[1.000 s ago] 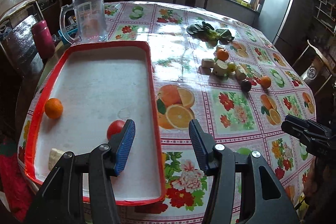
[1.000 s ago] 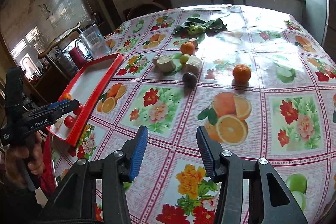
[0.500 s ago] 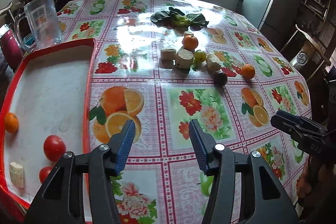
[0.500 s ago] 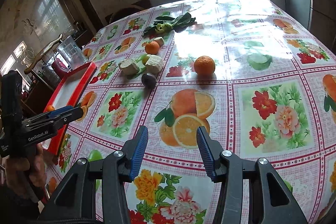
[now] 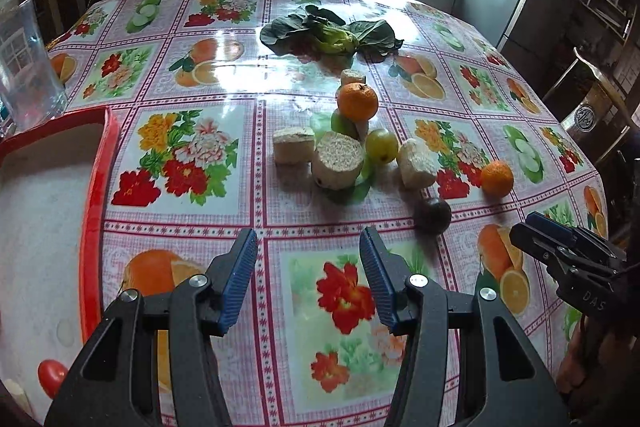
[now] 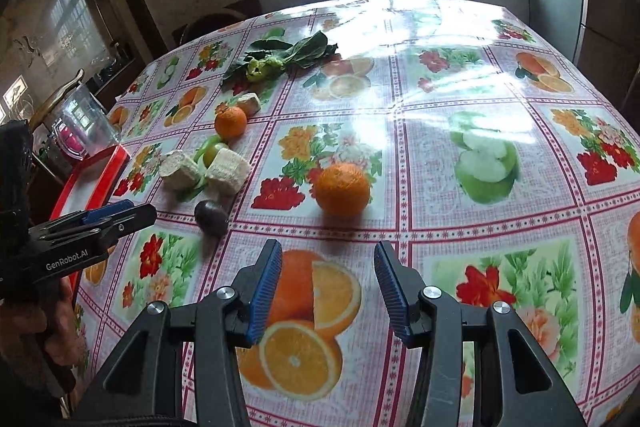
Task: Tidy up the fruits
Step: 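Grasp the round brown disc with the left tool while the right tool grasps an orange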
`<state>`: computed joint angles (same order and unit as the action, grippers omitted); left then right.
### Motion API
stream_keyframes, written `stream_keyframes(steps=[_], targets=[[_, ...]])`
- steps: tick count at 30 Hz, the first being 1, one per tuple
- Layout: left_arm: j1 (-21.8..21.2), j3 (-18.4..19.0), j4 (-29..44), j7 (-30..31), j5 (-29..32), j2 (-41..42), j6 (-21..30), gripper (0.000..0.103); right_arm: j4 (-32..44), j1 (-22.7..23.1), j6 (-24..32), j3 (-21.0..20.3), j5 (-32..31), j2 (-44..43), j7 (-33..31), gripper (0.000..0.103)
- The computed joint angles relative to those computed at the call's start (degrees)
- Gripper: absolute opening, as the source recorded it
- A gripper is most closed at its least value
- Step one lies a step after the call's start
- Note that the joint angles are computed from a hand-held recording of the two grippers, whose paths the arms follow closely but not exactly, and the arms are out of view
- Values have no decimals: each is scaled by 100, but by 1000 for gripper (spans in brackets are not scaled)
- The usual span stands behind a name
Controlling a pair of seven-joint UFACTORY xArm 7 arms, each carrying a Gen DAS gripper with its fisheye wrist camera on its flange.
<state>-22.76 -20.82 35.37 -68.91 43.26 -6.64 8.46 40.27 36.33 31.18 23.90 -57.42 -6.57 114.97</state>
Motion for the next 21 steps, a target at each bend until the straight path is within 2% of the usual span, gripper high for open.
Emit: stream_keyframes(steps=[5, 9, 12, 13, 14, 15, 16, 21], targets=[[-154, 260, 535, 80, 109, 668, -47, 52, 227, -103, 25, -204, -66, 310, -259, 49], [-422, 596, 891, -248, 604, 970, 23, 52, 390, -69, 117, -335, -211, 535, -291, 49], [-660, 885, 1107, -517, 1027, 1140, 55, 52, 527, 43, 391, -378, -166, 648, -432, 43], [-738, 952, 1153, -602, 1154, 1165, 104, 50, 523, 64, 351, -407, -217, 646, -396, 35], [-804, 997, 1181, -669, 1260, 1175, 170, 47, 493, 76, 257, -433, -255, 622, -317, 34], [-826, 1027, 1163, -661, 1311, 1168, 102, 36, 481, 94, 236, -437, -254, 604, -271, 34], [-821, 1033, 1123, -548, 1237, 1156, 9, 32, 460, 113, 209, -432, -269, 582, -226, 34], [-791, 998, 712, -480, 1072, 818, -106, 32, 370, 197, 45, -326, -298, 434, -2, 34]])
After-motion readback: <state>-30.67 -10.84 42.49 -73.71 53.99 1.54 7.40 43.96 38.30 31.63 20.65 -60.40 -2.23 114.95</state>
